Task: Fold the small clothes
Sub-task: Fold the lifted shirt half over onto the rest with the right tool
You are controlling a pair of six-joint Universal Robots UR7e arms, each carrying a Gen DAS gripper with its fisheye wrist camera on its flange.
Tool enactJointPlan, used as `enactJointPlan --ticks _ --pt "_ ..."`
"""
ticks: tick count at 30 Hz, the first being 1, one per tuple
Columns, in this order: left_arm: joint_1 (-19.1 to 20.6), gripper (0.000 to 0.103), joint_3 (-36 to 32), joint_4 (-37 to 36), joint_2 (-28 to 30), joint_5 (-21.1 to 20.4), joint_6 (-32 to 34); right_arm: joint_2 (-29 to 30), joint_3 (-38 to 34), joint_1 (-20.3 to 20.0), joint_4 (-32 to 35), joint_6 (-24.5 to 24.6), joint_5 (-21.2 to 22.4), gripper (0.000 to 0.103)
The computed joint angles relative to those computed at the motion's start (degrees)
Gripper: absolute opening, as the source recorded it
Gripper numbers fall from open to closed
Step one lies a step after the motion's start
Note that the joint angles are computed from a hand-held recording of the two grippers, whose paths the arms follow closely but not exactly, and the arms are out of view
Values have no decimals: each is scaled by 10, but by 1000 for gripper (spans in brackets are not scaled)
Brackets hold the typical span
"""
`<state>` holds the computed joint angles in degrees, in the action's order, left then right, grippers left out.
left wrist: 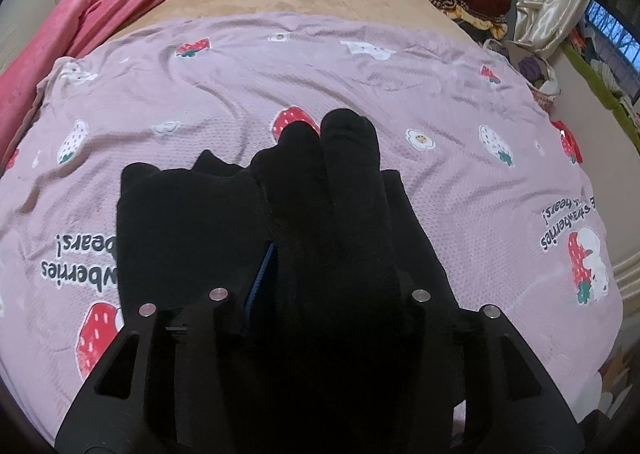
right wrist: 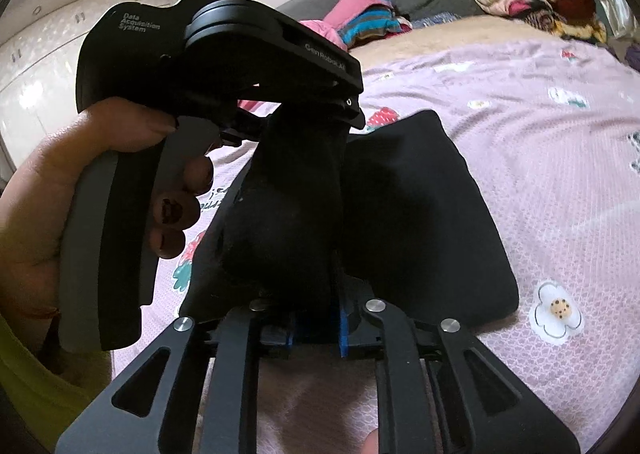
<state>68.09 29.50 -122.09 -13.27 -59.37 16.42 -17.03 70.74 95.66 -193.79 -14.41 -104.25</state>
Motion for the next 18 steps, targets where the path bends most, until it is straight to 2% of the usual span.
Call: enactJointPlan --ticks 2,9,13,18 --pt "-1 40 -14 11 10 4 -1 -3 3 -3 6 10 4 18" --pt "-5 49 -36 25 32 20 5 -24 23 -26 40 80 60 25" --pt "-6 59 -47 35 38 15 5 -29 30 -27 40 84 58 27" --pt "-7 65 -49 40 42 14 1 -30 28 -31 47 90 54 27"
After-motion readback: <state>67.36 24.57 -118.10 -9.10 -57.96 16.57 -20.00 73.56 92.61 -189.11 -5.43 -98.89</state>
